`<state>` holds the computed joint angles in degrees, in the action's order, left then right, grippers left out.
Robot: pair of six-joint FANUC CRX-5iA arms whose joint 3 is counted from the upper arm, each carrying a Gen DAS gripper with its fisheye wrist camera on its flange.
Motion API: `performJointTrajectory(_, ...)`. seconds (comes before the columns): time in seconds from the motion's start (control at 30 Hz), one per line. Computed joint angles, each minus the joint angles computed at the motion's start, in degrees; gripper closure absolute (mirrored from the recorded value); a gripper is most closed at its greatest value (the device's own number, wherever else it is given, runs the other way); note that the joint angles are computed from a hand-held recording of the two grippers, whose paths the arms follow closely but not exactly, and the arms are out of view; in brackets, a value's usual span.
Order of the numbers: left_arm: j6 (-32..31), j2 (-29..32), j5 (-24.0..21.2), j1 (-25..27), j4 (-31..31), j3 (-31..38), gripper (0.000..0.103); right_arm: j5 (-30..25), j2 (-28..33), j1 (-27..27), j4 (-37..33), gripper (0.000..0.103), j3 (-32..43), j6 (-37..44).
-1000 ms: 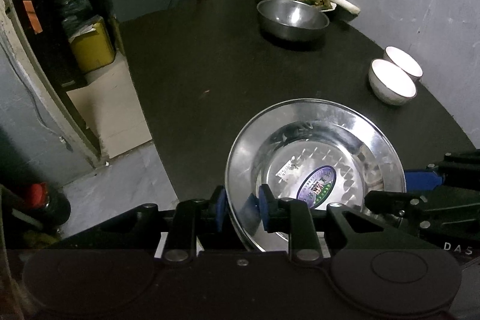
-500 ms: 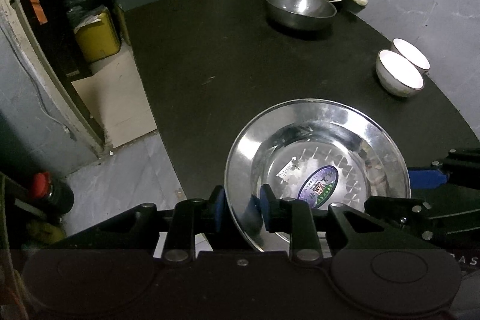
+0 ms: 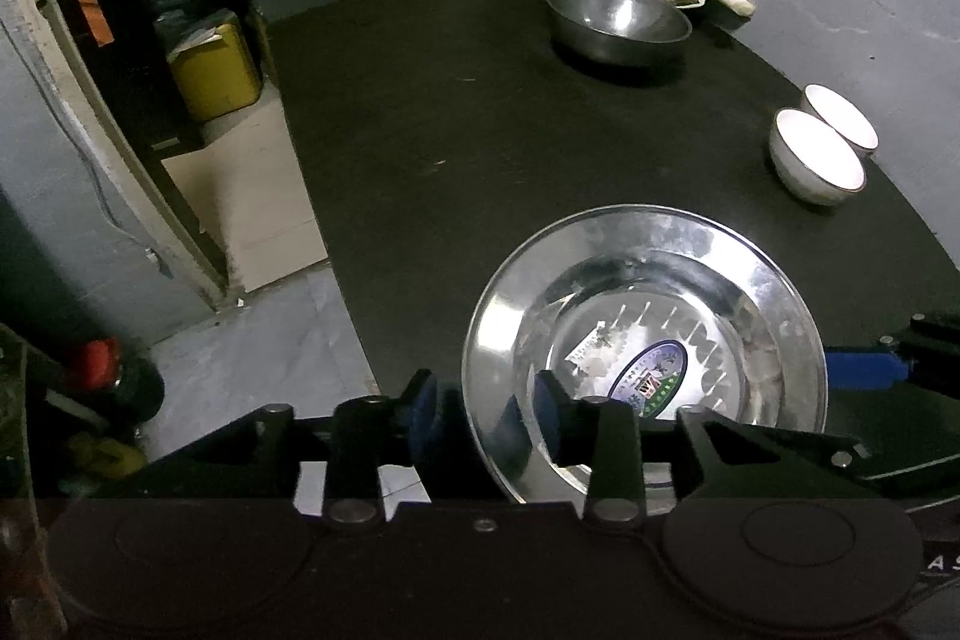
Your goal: Organize plates and bowls
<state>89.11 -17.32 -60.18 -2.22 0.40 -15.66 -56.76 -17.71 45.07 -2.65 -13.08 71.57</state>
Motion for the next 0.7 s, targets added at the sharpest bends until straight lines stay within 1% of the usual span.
performJointTrajectory(0.03, 0.5, 0.1, -0.2, -0.3, -0.4, 0.3, 0.056, 0.2, -0.1, -0.2, -0.5, 0.043, 0.0, 0.2)
performJointTrajectory(0.17, 3.0, 0.6, -1.5, -1.7, -2.8, 2.2, 0.049, 0.8, -0.1, -1.6, -2.6, 0.036, 0.4, 1.8)
performJointTrajectory(0.23, 5.0, 0.6, -1.9, -2.5, -4.4, 3.1, 0.043, 0.6, -0.1, -2.2, -3.8, 0.033, 0.7, 2.7)
performJointTrajectory(0.27, 6.2, 0.5, -2.1, -2.8, -5.2, 3.5, 0.041, 0.5, 0.0, -2.5, -4.1, 0.028, 1.0, 3.0)
performJointTrajectory(0.3, 7.7, 0.4, -2.4, -3.3, -6.1, 3.9, 0.037, 0.4, 0.0, -2.6, -3.9, 0.023, 1.1, 3.0)
performJointTrajectory(0.33, 9.4, 0.3, -2.7, -3.8, -7.1, 4.4, 0.033, 0.4, 0.2, -2.8, -3.9, 0.022, 1.3, 3.2)
performJointTrajectory(0.37, 11.0, 0.3, -3.1, -4.3, -8.0, 4.9, 0.032, 0.4, 0.3, -3.2, -4.4, 0.020, 1.5, 3.8)
performJointTrajectory(0.47, 15.8, -0.1, -4.2, -6.0, -10.9, 6.2, 0.023, 0.1, 0.7, -4.9, -7.1, 0.018, 2.5, 6.5)
performJointTrajectory(0.53, 19.8, -0.1, -5.6, -7.7, -13.6, 7.5, 0.014, -0.1, 0.9, -5.9, -8.5, 0.014, 3.1, 8.2)
performJointTrajectory(0.6, 22.7, -0.1, -6.7, -8.7, -15.1, 8.5, 0.007, 0.0, 0.9, -7.0, -9.9, 0.008, 3.5, 9.4)
performJointTrajectory(0.63, 23.6, 0.0, -7.1, -9.0, -15.4, 8.8, 0.004, 0.0, 0.9, -7.9, -11.0, 0.007, 3.7, 10.3)
performJointTrajectory(0.7, 24.2, 0.0, -7.2, -8.7, -14.5, 9.2, 0.002, 0.5, 0.6, -9.2, -12.4, 0.000, 3.8, 11.4)
